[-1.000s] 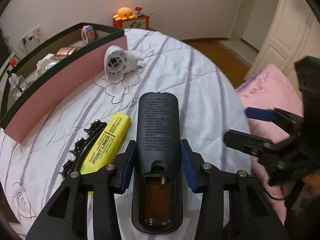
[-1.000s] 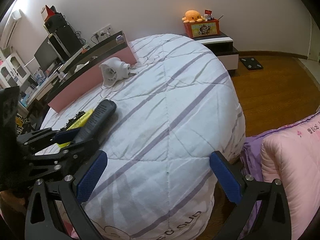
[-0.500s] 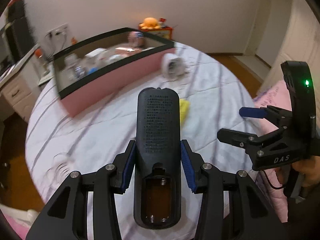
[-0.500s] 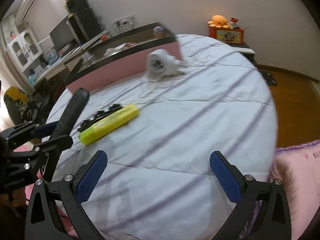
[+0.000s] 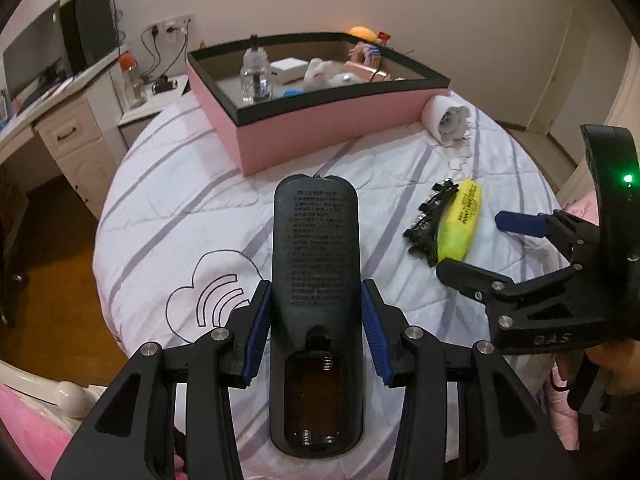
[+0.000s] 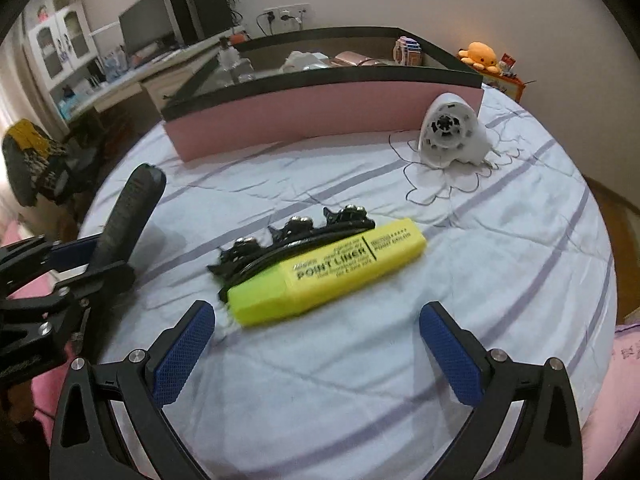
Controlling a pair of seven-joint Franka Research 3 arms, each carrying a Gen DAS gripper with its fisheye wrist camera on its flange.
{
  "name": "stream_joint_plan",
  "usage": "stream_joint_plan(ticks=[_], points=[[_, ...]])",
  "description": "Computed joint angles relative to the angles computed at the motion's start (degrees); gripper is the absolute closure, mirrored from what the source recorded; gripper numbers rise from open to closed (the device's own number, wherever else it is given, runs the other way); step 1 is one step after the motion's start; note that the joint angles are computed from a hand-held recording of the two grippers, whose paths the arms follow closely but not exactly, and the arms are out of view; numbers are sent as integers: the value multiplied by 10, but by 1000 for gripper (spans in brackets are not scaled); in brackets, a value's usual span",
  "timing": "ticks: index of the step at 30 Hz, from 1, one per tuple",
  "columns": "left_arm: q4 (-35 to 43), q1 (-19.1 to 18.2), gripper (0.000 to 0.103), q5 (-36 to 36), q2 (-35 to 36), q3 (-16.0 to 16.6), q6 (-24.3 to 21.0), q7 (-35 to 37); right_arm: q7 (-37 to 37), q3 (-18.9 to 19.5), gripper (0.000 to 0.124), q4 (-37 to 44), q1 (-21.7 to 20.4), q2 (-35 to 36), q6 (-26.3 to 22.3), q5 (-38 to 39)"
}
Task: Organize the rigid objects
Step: 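Lift the remote with the left tool while the right tool approaches the yellow highlighter, then close the right tool on the yellow POINT LINER highlighter and lift it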
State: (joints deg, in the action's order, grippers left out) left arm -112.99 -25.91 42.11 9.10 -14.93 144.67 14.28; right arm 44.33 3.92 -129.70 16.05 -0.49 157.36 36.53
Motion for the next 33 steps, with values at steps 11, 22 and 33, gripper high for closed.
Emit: stream_joint_plan(ticks=[11, 22, 33], points=[[25, -9, 42, 8, 35, 9, 8, 6, 163, -27, 21, -21, -41, -1, 81, -179], [21, -12, 40, 5, 25, 9, -9, 0, 89, -10, 21, 23, -27, 25, 55, -97], [5, -8, 34, 6, 13, 4, -13, -10, -45, -10, 97, 61, -59, 36, -5, -9]])
